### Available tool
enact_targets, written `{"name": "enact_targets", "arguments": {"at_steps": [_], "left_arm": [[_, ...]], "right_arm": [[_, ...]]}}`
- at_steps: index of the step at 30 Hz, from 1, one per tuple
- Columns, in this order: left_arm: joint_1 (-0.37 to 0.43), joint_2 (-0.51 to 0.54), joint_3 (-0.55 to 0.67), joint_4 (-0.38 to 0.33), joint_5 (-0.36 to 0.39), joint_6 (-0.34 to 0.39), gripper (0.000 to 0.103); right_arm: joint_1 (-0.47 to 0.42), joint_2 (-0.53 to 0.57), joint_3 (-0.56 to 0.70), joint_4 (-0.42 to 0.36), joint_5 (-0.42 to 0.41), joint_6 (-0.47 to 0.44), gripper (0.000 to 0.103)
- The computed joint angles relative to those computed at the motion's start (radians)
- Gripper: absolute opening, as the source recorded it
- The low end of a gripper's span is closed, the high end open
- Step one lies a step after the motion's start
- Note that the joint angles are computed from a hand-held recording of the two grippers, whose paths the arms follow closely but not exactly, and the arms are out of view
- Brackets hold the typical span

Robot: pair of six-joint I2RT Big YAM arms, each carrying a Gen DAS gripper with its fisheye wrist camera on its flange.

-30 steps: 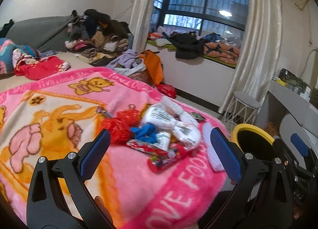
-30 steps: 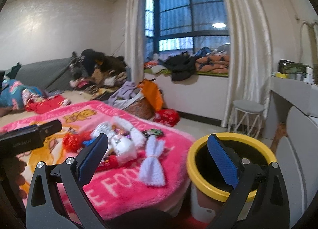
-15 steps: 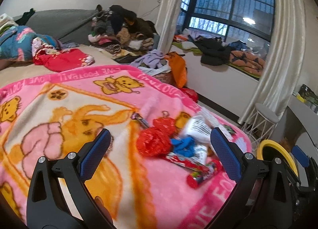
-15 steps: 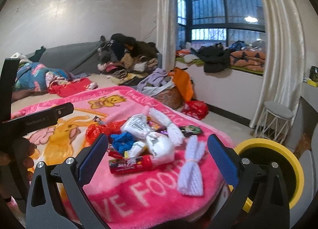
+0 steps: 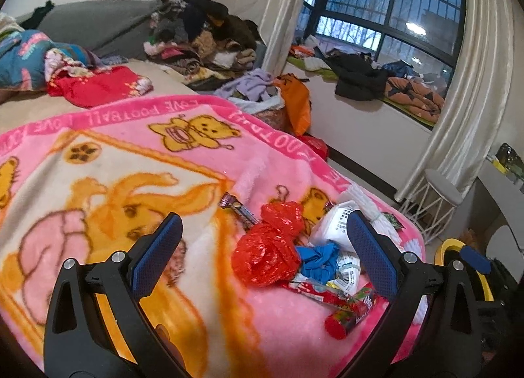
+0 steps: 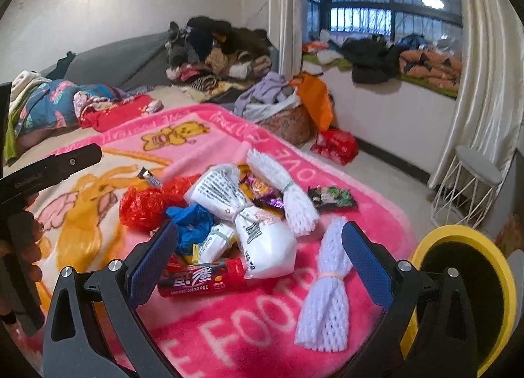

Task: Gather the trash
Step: 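Grasp the red plastic bag with the left tool while the right tool grasps the white plastic bag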

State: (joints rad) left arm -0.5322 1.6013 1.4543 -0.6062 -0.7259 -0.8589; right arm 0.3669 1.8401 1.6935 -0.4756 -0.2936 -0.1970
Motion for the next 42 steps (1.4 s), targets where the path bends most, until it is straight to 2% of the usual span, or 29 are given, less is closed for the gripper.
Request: {"name": "enact_targets", "arguments": {"at_steps": [3, 7, 12, 15, 17, 19, 20, 22, 23, 25, 27, 31, 35, 42], "left_arm": [[0.026, 0.016, 0.001, 0.011, 0.078, -0.003, 0.092], [0.058, 0.038, -0.005, 0.020, 0.166, -0.035, 0.092], [0.074, 0.057, -0.008, 0.024, 0.215, -0.036, 0.092], [0.079, 0.065, -0.013, 0.034, 0.242, -0.030, 0.092], [0.085, 0.066, -0.019, 0.048, 0.265, -0.029, 0.091], [0.089, 0.071, -0.017, 0.045, 0.281, -0.031, 0.083], [0.092, 0.073, -0.017, 0.041, 0.289, -0.036, 0.080], [0.094, 0.079, -0.015, 0.032, 0.305, -0.046, 0.067], [0.095, 0.080, -0.015, 0.029, 0.316, -0.050, 0.063], [0.094, 0.084, -0.012, 0.027, 0.323, -0.048, 0.045], [0.089, 0.087, -0.007, 0.019, 0.320, -0.039, 0.032], [0.078, 0.077, -0.010, 0.027, 0.306, -0.013, 0.018], [0.060, 0.045, -0.027, 0.072, 0.262, 0.009, 0.015], [0.027, 0.026, 0.013, 0.088, 0.214, 0.083, 0.013]], "right_arm": [[0.003, 0.058, 0.081, -0.086, -0.007, -0.021, 0.097], [0.015, 0.114, 0.151, -0.143, 0.010, -0.058, 0.097], [0.022, 0.191, 0.244, -0.218, 0.033, -0.048, 0.094], [0.024, 0.237, 0.307, -0.280, 0.036, -0.058, 0.086], [0.025, 0.254, 0.329, -0.302, 0.035, -0.065, 0.075], [0.026, 0.269, 0.349, -0.327, 0.030, -0.078, 0.068], [0.027, 0.274, 0.355, -0.335, 0.027, -0.083, 0.059], [0.024, 0.280, 0.366, -0.354, 0.013, -0.085, 0.047], [0.023, 0.280, 0.365, -0.353, 0.009, -0.082, 0.044], [0.018, 0.274, 0.356, -0.348, -0.014, -0.075, 0.039], [0.014, 0.261, 0.337, -0.329, -0.029, -0.061, 0.037], [0.005, 0.215, 0.276, -0.260, -0.055, -0.027, 0.036], [-0.008, 0.162, 0.213, -0.195, -0.076, 0.020, 0.036], [-0.032, 0.091, 0.139, -0.138, -0.096, 0.071, 0.036]]}}
